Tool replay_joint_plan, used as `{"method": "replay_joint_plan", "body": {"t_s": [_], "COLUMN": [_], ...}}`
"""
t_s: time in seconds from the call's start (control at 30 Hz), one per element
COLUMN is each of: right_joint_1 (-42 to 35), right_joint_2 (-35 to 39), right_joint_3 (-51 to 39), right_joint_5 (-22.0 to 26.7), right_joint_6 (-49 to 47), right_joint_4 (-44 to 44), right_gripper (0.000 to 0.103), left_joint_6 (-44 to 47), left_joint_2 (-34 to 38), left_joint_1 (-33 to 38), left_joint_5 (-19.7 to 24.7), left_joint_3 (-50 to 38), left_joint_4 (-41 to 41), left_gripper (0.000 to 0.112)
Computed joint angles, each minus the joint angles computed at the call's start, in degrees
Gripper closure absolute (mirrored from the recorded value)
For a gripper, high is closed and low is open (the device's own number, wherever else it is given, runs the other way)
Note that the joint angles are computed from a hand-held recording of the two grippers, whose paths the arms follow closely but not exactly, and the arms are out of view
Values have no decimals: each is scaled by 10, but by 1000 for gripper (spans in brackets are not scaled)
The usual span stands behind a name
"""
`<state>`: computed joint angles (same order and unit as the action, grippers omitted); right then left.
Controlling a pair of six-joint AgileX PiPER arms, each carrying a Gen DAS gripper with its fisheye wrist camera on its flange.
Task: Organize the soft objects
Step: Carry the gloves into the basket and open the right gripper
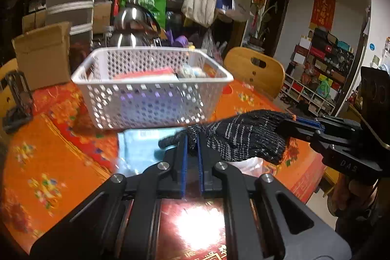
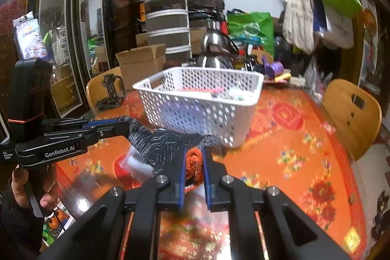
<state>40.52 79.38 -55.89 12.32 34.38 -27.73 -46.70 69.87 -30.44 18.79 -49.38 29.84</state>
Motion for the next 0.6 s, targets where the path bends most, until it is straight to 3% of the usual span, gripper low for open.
{"method": "replay_joint_plan", "body": {"t_s": [0.17, 0.33, 0.6], "right_joint_1": [-5, 1, -22], "right_joint_2": [6, 17, 110], "right_joint_3": [-67, -148, -354], "right_joint_5": [33, 75, 155], "right_joint_6": [-147, -191, -267], "right_joint_4": [132, 154, 201], "right_gripper": [93, 93, 93], "left_joint_6": [134, 216, 334], "left_joint_2": [-33, -43, 47], "left_joint_1": [35, 69, 147], "left_joint_5": [46, 96, 181], "left_joint_3": [-49, -123, -326], "left_joint_4": [-116, -178, -271], "left_gripper": [106, 106, 106]}}
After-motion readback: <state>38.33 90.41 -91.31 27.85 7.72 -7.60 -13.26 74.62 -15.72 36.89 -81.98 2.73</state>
